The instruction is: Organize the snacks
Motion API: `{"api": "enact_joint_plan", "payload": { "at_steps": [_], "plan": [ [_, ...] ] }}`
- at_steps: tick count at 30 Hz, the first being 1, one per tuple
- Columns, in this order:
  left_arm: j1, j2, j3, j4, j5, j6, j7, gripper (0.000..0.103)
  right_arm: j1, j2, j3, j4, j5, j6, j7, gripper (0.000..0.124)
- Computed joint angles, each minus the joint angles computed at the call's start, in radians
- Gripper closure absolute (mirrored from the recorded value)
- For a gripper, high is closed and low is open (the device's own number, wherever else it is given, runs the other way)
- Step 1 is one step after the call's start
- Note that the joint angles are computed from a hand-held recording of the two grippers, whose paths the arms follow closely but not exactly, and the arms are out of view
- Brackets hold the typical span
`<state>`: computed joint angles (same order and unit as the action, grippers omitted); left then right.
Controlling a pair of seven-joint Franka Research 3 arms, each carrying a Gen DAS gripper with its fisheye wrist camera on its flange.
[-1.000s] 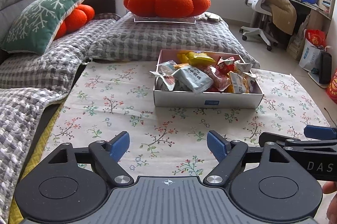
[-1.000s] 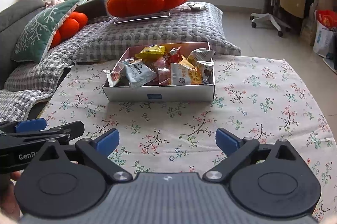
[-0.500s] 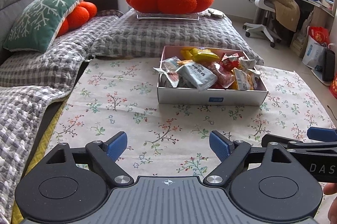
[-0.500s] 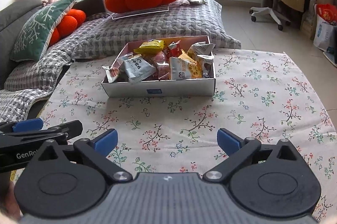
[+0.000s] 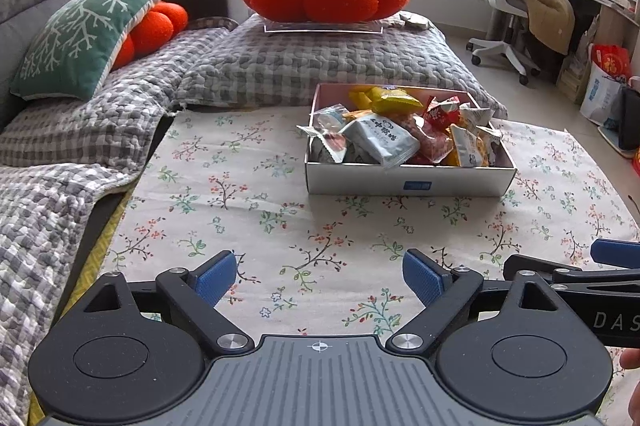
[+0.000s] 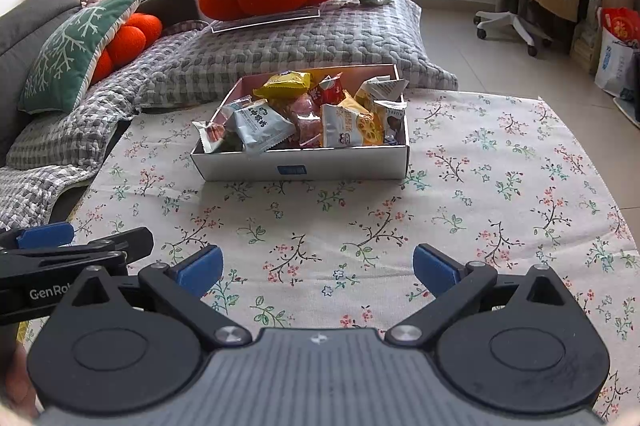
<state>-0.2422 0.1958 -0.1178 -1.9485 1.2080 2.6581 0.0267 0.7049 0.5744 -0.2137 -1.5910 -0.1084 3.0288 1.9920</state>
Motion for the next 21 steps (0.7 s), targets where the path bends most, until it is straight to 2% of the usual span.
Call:
{"api": "enact_joint_plan", "payload": {
  "at_steps": [21],
  "plan": [
    [-0.001,0.002,0.002,0.000,0.008,0.003,-0.006,0.012,-0.010,0.001,0.011,-0.003,0.010,0.000,-0.015,0.022]
  ]
}}
